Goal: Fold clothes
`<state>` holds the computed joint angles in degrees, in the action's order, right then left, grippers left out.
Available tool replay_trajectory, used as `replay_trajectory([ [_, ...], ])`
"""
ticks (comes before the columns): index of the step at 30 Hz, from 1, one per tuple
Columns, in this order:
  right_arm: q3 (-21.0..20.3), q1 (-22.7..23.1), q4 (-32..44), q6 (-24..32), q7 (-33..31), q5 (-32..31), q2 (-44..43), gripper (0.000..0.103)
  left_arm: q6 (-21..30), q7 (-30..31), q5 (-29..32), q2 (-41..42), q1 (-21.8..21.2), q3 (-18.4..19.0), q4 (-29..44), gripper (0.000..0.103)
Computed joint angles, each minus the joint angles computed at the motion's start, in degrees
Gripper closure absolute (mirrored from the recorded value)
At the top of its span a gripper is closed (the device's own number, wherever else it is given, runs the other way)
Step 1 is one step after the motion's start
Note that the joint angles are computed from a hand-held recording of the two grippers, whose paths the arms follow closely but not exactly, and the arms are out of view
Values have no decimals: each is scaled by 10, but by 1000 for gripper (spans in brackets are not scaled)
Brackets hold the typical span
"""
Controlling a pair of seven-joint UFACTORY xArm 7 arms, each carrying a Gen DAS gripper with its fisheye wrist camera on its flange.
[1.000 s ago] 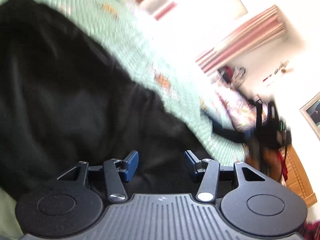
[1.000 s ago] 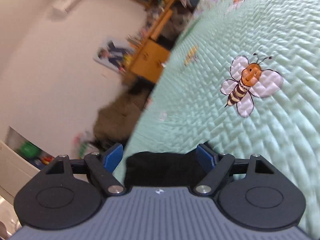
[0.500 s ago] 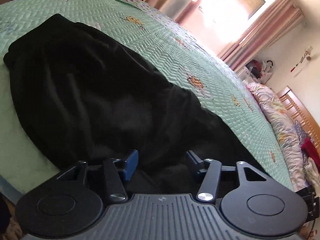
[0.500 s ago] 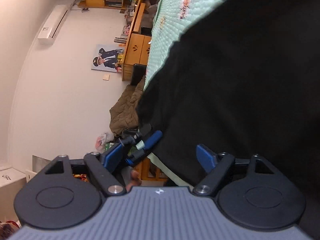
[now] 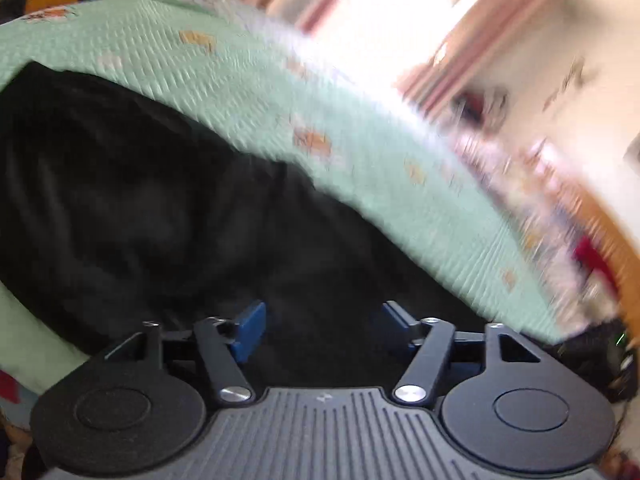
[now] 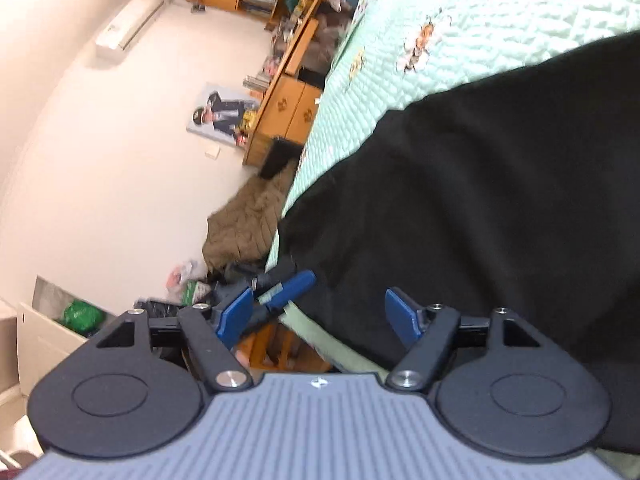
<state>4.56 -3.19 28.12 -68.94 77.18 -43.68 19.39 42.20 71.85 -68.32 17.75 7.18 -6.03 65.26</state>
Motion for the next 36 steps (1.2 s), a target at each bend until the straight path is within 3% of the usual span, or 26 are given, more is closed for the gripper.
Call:
replay_trajectory([
  [2, -2, -2, -5, 34, 17, -18, 14, 29, -42, -16, 34, 9, -28, 9, -8, 48],
  [3, -2, -4, -6, 54, 27, -27, 22, 41, -43, 8, 15, 6, -9, -7, -15, 48],
  [4, -1, -4, -18, 52, 17, -13, 23, 65, -32, 10, 14, 7, -3, -5, -13, 49],
  [5, 1, -2, -32, 44, 3, 7, 24, 70, -26, 0, 20, 9, -1, -3, -9, 52],
  [8, 3, -17, -33, 34, 16, -10, 27, 70, -27, -21, 35, 13, -2, -2, 0, 59],
  [13, -2, -25, -30, 66, 23, -42, -3, 67, -55, -30, 52, -11, -12, -6, -18, 57],
  [16, -8, -26, -45, 33, -1, -28, -23, 44, -40, -2, 11, -28, -2, -7, -21, 53],
  [18, -12, -23, -58, 4, -33, -5, -36, 41, -36, 31, -34, -28, 3, -6, -13, 39],
  [20, -20, -30, -62, -19, -39, -13, -26, 35, -87, 21, -35, -9, -13, 2, 1, 35],
  [21, -24, -34, -60, -12, -31, -29, -15, 34, -121, -3, -14, 7, -23, 6, 11, 37],
  [22, -17, -46, -58, -1, -27, -40, 0, 34, -135, -29, 8, 25, -29, 14, 22, 45],
  [23, -25, -34, -67, -7, -48, -28, 7, 50, -125, -34, 7, 37, -11, 4, 31, 51],
  [25, -24, -19, -86, -34, -97, 9, 24, 59, -75, -53, 0, 45, 21, -2, 48, 51],
  [28, -16, -42, -74, -25, -57, -21, 17, 57, -38, -102, 0, 52, 43, -4, 75, 54],
  [32, -19, -43, -88, -15, -58, -25, -3, 57, -69, -90, -23, 69, 44, -13, 125, 45],
  [36, -18, -34, -108, -3, -67, -20, -22, 53, -64, -140, 9, 127, 49, -20, 227, 45],
])
